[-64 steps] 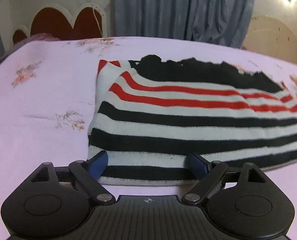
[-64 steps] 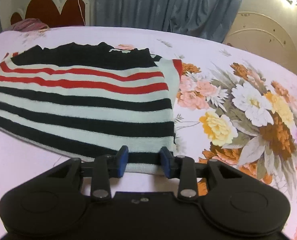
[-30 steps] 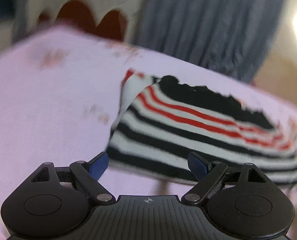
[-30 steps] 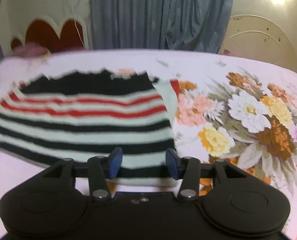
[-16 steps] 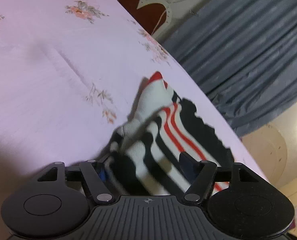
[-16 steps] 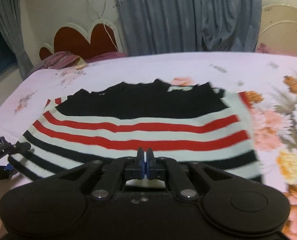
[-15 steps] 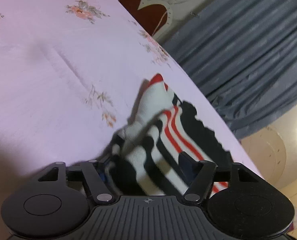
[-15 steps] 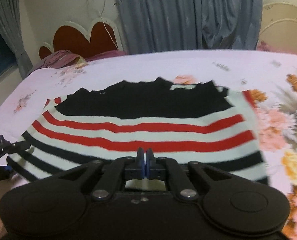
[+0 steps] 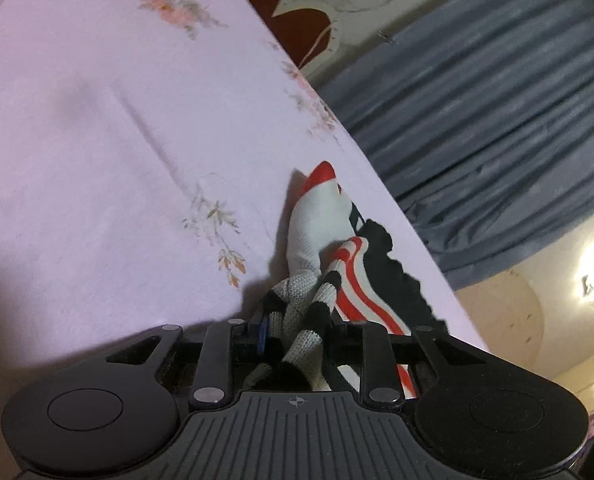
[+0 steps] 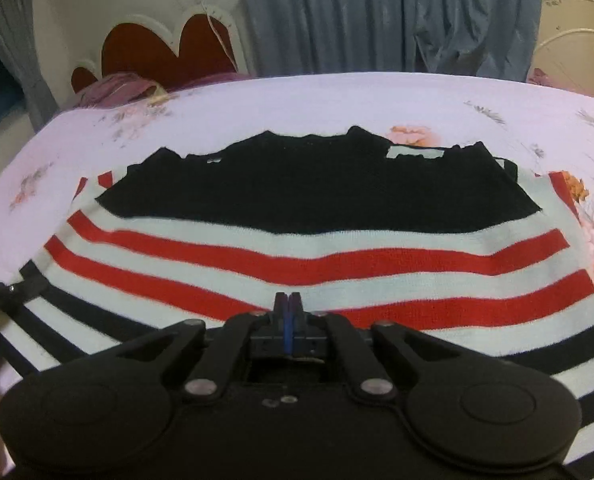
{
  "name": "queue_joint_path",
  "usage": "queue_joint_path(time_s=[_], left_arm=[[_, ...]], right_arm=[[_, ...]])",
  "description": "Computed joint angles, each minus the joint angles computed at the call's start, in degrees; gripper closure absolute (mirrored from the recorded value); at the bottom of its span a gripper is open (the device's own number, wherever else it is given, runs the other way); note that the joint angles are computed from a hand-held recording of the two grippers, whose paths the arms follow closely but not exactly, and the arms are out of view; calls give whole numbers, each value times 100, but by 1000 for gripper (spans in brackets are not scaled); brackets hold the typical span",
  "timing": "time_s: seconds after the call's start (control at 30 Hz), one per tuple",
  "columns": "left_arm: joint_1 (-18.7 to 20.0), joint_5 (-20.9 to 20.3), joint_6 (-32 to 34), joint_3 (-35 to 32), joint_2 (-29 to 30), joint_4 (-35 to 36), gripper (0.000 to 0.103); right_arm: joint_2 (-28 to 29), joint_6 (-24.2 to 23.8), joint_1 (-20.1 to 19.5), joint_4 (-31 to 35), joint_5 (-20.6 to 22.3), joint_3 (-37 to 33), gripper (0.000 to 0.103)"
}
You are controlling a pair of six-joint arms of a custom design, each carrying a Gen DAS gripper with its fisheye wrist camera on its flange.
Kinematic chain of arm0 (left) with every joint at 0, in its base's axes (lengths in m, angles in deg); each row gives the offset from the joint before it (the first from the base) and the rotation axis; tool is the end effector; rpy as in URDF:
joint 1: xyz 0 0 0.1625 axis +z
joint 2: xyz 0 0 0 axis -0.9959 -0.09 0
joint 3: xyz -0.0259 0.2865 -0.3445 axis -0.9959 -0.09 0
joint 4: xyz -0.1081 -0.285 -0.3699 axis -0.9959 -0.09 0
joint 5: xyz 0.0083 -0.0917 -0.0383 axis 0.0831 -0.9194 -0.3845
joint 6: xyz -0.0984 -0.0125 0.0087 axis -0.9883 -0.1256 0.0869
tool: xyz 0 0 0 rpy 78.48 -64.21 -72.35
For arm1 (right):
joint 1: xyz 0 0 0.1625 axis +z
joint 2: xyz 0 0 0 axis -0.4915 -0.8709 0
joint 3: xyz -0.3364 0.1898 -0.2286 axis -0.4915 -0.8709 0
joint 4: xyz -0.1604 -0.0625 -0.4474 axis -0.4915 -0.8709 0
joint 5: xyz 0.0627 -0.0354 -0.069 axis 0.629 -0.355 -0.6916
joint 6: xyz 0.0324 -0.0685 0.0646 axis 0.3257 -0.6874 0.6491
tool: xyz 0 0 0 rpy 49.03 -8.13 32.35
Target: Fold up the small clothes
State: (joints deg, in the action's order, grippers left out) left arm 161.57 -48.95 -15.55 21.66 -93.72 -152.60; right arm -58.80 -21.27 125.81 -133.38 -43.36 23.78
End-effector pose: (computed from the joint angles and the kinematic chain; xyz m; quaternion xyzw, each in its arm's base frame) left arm 0.0242 -0.7309 0.1579 -0.2034 0.7846 -0.5767 0.1024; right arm 0.2003 -0.8597 0.0432 0.2978 -0.9030 0.2292 0.2084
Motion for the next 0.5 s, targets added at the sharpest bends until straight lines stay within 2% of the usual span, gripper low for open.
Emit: queue_joint_path(time_s=[0.1, 0.23, 0.37, 0.5], left_arm=[[-13, -26, -238, -18, -23, 64, 77], [-71, 78, -183, -76, -11, 124, 77], [-124, 184, 109, -79, -30, 96, 77], [-353, 377, 471, -149, -58, 143, 77]], right_arm=[[21, -47, 26, -58, -97, 8, 103], [21, 16, 35, 17, -111, -21, 103], [-7, 73, -10, 156, 39, -59, 103], [-64, 146, -93, 424, 305, -111, 103]])
